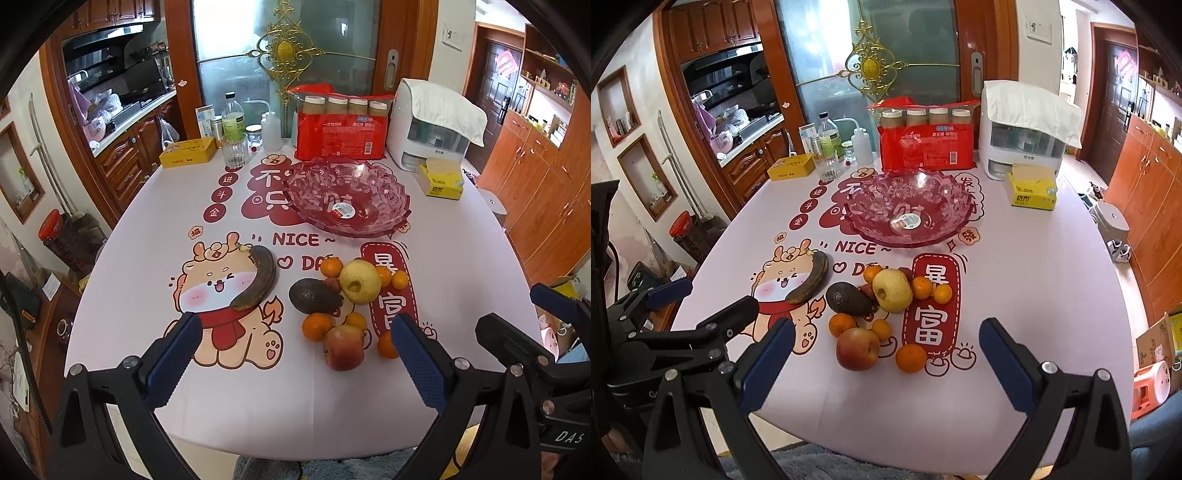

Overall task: Organize fruits
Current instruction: 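Move both tools toward the fruit pile on the tablecloth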

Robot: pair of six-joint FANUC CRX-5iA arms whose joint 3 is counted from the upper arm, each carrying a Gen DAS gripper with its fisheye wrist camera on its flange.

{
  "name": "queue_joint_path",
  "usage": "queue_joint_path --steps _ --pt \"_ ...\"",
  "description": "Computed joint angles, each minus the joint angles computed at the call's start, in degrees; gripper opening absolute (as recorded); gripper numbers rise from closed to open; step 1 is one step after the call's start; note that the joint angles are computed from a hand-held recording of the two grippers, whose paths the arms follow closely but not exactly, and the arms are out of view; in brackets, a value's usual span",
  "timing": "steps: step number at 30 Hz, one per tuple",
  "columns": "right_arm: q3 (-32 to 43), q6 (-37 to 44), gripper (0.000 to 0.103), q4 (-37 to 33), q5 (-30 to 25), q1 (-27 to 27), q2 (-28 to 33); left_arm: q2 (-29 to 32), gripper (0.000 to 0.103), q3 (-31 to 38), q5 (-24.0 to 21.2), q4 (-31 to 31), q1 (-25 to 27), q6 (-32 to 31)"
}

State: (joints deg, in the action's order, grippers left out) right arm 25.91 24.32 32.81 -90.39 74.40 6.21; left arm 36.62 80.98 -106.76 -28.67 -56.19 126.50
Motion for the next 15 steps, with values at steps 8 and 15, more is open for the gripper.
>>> queue_joint_path --steps 8,15 --pt "-1.3 2.2 0.1 -0.2 1.4 -0.5 -1.2 1.1 0.101 1.8 -1.4 -1.8 -1.1 1.9" --pt "-2.9 4.0 0.1 -0.5 3.1 -0.7 -2.3 0.2 0.102 -0.5 -1.2 -2.2 -1.7 4.5"
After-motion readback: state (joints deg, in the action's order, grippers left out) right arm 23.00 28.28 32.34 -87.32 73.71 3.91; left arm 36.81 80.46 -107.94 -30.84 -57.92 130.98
